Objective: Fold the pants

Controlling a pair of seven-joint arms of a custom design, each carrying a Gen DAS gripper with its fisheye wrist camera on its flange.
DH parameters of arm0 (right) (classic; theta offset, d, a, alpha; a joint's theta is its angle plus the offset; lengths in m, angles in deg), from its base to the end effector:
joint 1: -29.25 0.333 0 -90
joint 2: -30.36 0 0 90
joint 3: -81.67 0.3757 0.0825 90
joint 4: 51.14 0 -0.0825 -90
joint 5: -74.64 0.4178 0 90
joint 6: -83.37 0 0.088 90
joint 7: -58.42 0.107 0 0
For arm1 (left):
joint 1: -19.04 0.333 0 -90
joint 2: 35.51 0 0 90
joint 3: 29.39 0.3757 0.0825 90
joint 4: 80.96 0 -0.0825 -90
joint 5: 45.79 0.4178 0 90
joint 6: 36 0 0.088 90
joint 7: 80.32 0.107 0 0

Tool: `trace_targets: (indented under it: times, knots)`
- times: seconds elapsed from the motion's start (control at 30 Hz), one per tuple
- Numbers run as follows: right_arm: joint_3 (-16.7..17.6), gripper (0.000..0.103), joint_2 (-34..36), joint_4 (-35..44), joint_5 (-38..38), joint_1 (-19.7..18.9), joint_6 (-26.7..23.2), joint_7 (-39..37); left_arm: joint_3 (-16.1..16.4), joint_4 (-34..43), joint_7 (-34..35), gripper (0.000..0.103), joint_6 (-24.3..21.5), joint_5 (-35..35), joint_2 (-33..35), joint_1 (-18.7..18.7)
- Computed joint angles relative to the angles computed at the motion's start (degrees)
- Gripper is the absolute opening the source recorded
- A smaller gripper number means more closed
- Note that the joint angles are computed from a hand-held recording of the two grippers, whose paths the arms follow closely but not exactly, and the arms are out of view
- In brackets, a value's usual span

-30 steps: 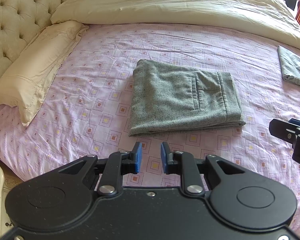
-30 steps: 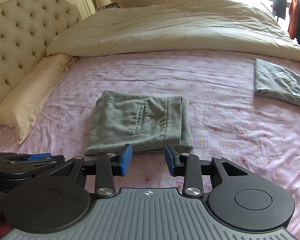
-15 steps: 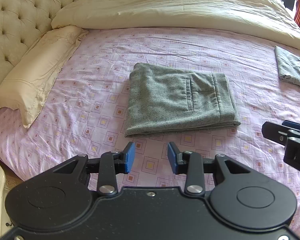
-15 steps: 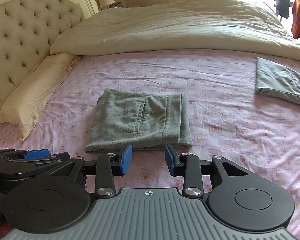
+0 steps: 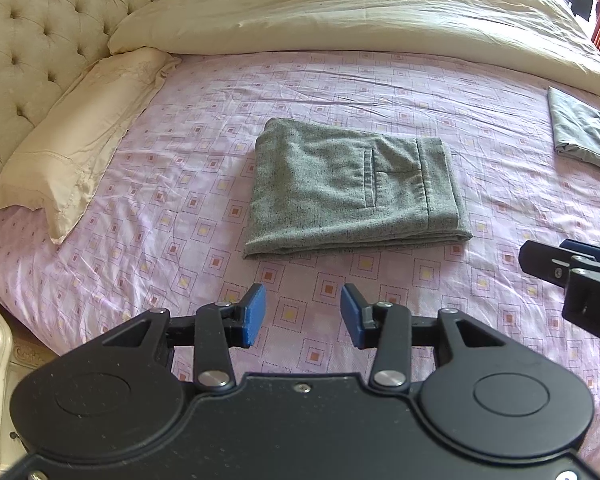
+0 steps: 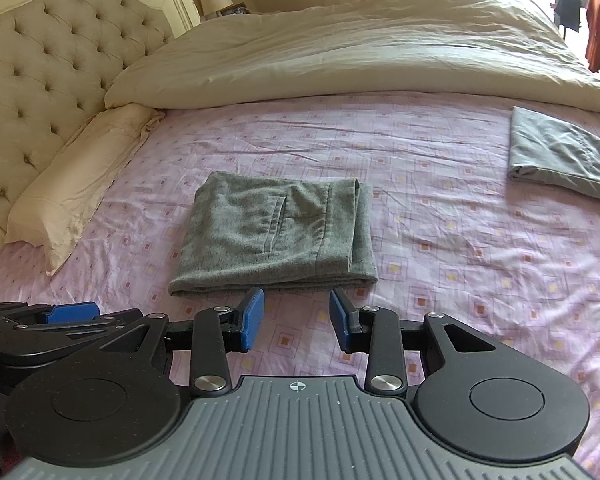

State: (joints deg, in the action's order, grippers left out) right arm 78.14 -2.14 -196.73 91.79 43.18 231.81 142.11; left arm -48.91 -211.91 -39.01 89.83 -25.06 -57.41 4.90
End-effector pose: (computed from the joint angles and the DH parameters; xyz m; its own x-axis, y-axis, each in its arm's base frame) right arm 0.4129 0.0663 0.5684 0.1576 -0.9574 -0.2420 -0.8254 0.0068 -0.5644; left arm 0.3955 -0.2707 0.5692 0.1272 -0.9820 -0.1396 -0.8807 -0.0470 -0.4713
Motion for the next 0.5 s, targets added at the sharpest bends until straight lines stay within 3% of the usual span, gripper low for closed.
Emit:
trace_targets:
  times: [0.23, 0.5]
  knots:
    - [0.30, 0.035, 0.52, 0.08, 0.36, 0.10, -0.29, 0.36, 0.08, -0.39, 0.22, 0.056, 0.11, 0.08, -0.30, -0.02]
    - [3.29, 0.035, 3.27, 1.56, -1.85, -0.59, 0.48, 5.09, 2.82, -2.74, 3.86, 0.058, 3.70, -2.19, -0.99, 1.00]
